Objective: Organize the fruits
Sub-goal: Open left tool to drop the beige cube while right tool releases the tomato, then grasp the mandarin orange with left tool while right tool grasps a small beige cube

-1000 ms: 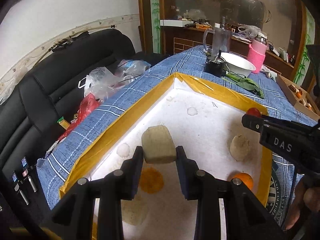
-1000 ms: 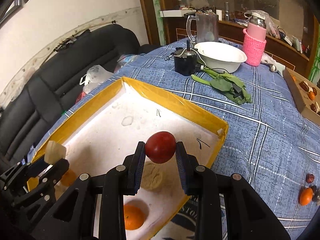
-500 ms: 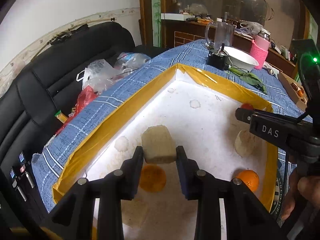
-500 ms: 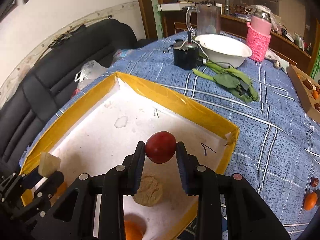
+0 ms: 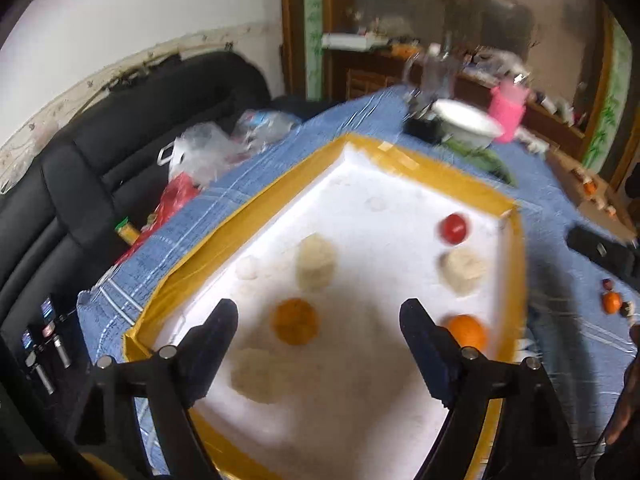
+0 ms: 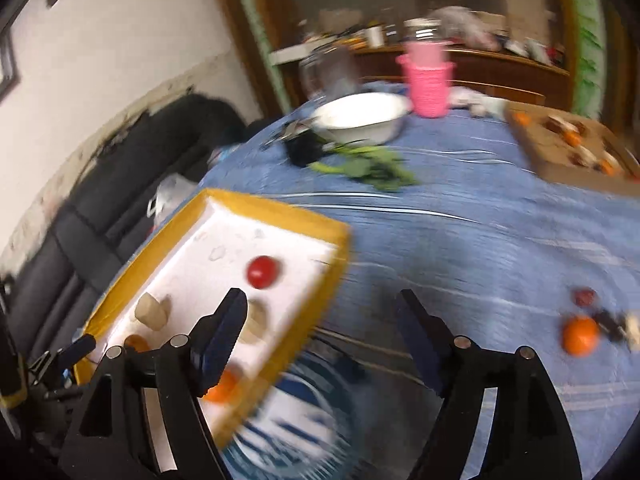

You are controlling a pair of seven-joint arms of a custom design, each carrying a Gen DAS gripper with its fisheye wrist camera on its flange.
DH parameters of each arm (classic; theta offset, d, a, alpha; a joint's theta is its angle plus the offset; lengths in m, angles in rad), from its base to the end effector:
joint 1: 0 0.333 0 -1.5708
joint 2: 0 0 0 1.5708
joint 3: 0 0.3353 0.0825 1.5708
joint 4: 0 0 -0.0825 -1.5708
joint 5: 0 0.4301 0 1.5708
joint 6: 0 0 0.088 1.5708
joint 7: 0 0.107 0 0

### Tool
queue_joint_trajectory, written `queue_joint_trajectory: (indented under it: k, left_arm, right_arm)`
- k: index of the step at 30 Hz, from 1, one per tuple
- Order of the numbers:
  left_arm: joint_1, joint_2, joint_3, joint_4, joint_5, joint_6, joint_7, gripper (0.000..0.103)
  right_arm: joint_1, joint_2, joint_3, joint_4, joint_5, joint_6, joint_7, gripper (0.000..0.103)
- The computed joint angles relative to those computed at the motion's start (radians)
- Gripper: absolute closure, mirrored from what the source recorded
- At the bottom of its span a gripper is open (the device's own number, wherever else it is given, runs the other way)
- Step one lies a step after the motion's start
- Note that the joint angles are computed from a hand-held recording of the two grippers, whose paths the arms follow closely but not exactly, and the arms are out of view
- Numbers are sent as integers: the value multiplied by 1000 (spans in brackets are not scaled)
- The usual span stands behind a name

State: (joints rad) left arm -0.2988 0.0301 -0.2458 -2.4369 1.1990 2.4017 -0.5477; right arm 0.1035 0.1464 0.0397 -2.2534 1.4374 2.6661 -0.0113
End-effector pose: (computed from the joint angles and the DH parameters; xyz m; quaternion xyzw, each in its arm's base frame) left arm 0.4395 -0.2589 0.2720 -0.8272 0.4275 -0.1676 0.3239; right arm 0.5745 0.0535 0.2940 -0.7843 0.4815 -0.0733 0.3843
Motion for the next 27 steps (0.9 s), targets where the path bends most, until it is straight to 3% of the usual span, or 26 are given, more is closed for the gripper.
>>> queue_joint_trajectory:
  k: [4, 8, 13, 19, 23, 27]
  left_arm:
    - [-39, 30, -26, 62, 112, -18, -43, 14]
    - [-84, 139, -29, 194, 175, 14, 50, 13]
    - [-142, 300, 2, 378, 206, 110, 167, 13]
    - [-210, 471, 54, 599, 153, 175, 325, 13]
    - [-251, 543, 93, 699, 107, 187, 396, 13]
    - [-282, 612, 132, 791, 54, 207, 449, 13]
  right_arm:
    - [-77, -47, -64, -44, 94, -23, -97, 21]
    - [-135, -14, -109, -34, 139, 59, -201, 21]
    - [-224, 111, -134, 56, 93, 98, -149, 21]
    - [-288, 207, -101, 160, -16, 85, -45, 31]
    - [-293, 264, -71, 228, -94, 107, 22, 52]
    - [-302, 302, -38, 266, -137, 138, 56, 61]
